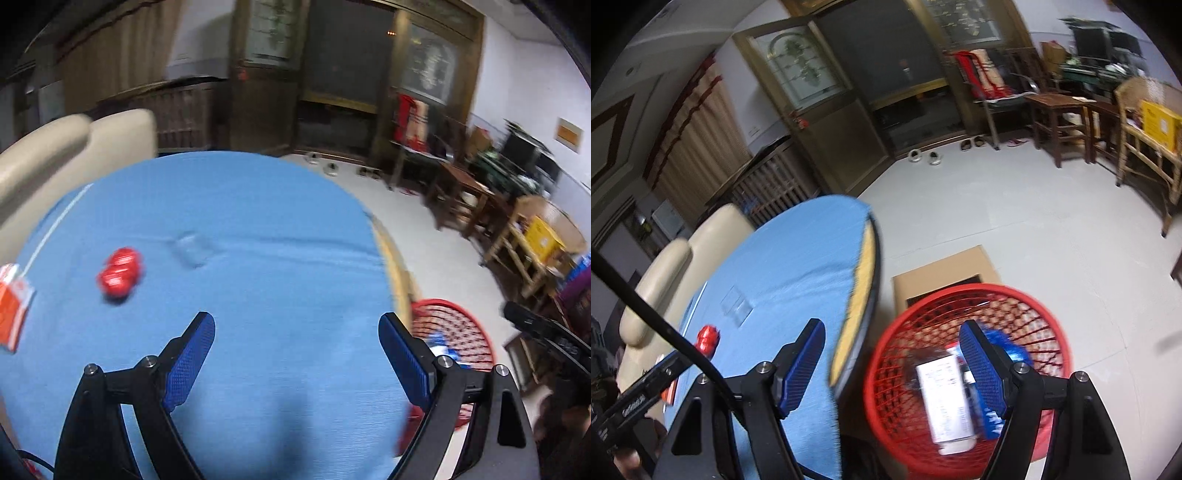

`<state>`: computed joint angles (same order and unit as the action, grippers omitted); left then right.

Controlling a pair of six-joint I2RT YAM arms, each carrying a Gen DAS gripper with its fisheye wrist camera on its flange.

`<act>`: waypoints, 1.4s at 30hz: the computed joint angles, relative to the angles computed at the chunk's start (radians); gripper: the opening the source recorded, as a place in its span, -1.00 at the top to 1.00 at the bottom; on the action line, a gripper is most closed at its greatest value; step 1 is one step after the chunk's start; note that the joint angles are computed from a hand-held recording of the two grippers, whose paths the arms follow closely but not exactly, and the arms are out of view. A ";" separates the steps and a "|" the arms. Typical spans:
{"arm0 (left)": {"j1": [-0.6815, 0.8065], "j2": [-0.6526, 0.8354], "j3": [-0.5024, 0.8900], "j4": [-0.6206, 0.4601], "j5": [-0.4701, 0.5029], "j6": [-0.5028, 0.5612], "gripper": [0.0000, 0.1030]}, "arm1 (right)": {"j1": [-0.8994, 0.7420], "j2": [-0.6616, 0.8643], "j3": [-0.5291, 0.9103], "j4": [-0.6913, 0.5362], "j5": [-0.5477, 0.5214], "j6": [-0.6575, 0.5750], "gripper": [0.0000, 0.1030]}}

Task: Collect trash
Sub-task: 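Move the left gripper to the red plastic bag and grasp it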

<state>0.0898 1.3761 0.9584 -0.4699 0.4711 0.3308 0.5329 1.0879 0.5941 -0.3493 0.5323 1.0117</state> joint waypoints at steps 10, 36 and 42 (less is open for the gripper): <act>0.226 0.393 0.290 0.062 -0.016 -0.042 -0.75 | 0.113 0.330 0.214 0.065 -0.015 -0.056 -0.52; 0.188 0.816 0.667 0.027 -0.137 -0.024 0.17 | 0.044 1.071 1.051 -0.032 -0.250 -0.426 -0.52; 0.252 0.780 0.621 0.029 -0.112 -0.007 0.21 | 0.012 1.297 1.394 -0.132 -0.303 -0.532 -0.52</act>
